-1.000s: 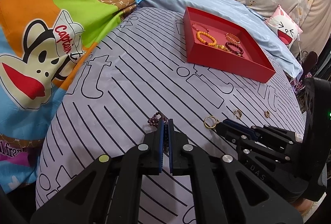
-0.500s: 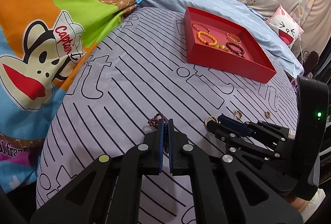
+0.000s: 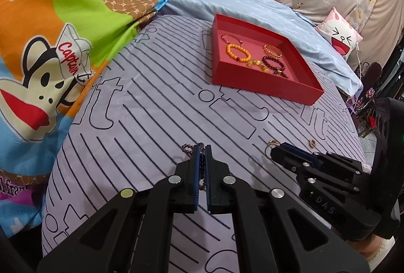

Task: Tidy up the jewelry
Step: 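Carry the necklace and the earring over the red tray with both tools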

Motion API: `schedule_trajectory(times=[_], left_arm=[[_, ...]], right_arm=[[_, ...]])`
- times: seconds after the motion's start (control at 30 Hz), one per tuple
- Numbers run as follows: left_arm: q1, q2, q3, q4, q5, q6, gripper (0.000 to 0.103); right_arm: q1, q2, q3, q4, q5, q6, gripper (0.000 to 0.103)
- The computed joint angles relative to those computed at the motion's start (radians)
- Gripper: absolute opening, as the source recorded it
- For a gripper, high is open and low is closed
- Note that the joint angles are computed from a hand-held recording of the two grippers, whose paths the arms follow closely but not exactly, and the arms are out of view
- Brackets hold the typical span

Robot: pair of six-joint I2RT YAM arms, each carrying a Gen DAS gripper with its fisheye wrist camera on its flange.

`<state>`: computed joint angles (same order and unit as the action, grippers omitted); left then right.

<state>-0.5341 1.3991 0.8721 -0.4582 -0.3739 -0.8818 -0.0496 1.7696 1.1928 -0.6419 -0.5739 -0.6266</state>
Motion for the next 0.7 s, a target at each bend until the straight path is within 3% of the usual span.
schedule_trajectory(times=[0.4,0.7], left_arm=[[0.017,0.086,0.197,-0.014,0.029,0.117,0.003],[0.118,0.317,0.523,-0.012,0.086,0.294,0.003]], right_arm=[[-0.122,0.061,0.209,-0.070,-0.044,0.023,0.012],[-0.108,0.252,0.563,-0.078,-0.009,0.141,0.012]])
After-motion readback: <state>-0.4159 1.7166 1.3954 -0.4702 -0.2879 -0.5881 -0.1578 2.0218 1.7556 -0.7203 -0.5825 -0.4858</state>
